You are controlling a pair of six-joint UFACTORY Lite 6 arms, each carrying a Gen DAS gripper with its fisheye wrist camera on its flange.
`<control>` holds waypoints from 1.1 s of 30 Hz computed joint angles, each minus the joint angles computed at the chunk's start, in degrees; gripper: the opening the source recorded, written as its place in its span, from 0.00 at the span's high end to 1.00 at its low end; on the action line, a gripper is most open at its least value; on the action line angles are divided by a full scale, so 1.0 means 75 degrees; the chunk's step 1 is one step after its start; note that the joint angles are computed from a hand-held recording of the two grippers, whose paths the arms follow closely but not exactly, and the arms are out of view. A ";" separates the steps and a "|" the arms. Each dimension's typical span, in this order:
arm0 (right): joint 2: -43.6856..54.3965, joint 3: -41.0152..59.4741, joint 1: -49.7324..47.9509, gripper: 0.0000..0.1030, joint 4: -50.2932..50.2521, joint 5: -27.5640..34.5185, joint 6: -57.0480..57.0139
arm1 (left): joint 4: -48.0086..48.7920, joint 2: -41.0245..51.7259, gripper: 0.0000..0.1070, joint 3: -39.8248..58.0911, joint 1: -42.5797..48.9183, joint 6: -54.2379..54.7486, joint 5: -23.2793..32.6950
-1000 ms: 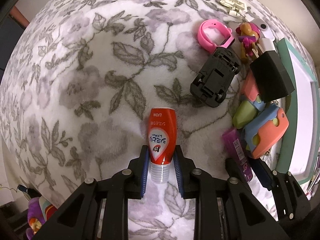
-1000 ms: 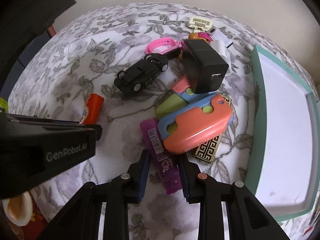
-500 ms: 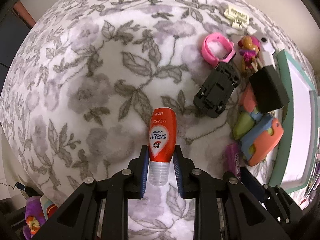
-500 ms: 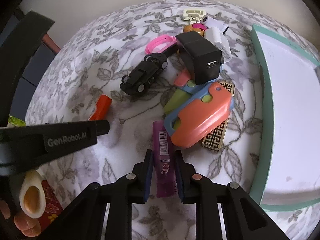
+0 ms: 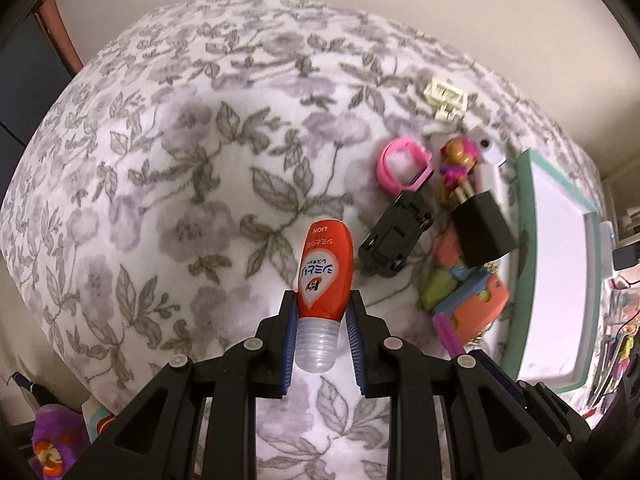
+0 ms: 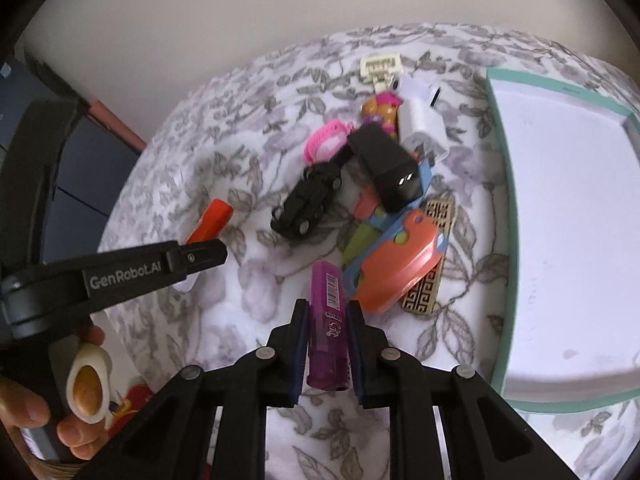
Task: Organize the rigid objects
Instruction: 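Carry the tube and lighter over the white tray with both tools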
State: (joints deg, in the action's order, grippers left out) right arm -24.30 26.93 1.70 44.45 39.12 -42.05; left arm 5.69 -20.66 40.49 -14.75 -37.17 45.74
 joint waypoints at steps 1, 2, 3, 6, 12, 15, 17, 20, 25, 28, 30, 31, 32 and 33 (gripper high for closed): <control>-0.0055 0.0069 -0.0185 0.81 0.0024 0.0158 -0.0047 | 0.0022 -0.0135 0.76 0.0009 -0.0013 -0.0013 0.0053; -0.0085 0.0121 -0.0253 0.81 0.0019 0.0215 -0.0023 | -0.0008 -0.0460 0.76 -0.0147 0.0064 0.0100 0.0148; -0.0125 0.0160 -0.0276 0.81 0.0016 0.0211 0.0023 | -0.0006 -0.0528 0.76 -0.0095 0.0049 0.0104 0.0186; -0.0234 0.0284 -0.0527 0.81 0.0046 0.0317 -0.0018 | -0.0175 -0.0553 0.76 -0.0059 0.0043 0.0234 0.0072; 0.0164 0.0884 -0.1619 0.81 0.0414 0.0714 -0.0605 | -0.0067 0.0432 0.76 0.0550 -0.0815 -0.0214 -0.0315; 0.0567 0.1309 -0.2357 0.81 0.0551 0.0926 -0.0975 | 0.0073 0.1168 0.76 0.1249 -0.1317 -0.0490 -0.0344; 0.0825 0.1684 -0.2828 0.81 0.0539 0.1030 -0.1125 | 0.0280 0.1647 0.76 0.1784 -0.1670 -0.0735 -0.0332; 0.1361 0.2352 -0.3675 0.81 0.0650 0.1154 -0.1385 | 0.0456 0.2451 0.76 0.2723 -0.2107 -0.0926 -0.0318; 0.2182 0.3306 -0.4658 0.81 0.0856 0.1300 -0.1735 | 0.0658 0.3860 0.76 0.4370 -0.2760 -0.1093 -0.0184; 0.2629 0.3823 -0.4953 0.81 0.0852 0.1165 -0.1797 | 0.0726 0.4711 0.76 0.5353 -0.3054 -0.1052 -0.0070; 0.2919 0.4098 -0.5118 0.81 0.0919 0.1098 -0.1975 | 0.0697 0.5269 0.76 0.6036 -0.3187 -0.0941 0.0014; 0.3039 0.4232 -0.5150 0.81 0.0908 0.1010 -0.2017 | 0.0720 0.5467 0.76 0.6305 -0.3267 -0.0942 0.0067; 0.3098 0.4316 -0.5152 0.81 0.0862 0.0914 -0.2016 | 0.0755 0.5782 0.76 0.6702 -0.3339 -0.0910 0.0138; 0.3224 0.4441 -0.5152 0.81 0.0810 0.0796 -0.2047 | 0.0794 0.6015 0.76 0.6995 -0.3397 -0.0899 0.0198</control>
State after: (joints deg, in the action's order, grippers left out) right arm -0.12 60.24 -36.94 50.52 45.09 -57.40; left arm 11.65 24.45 92.95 -40.22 -43.92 47.22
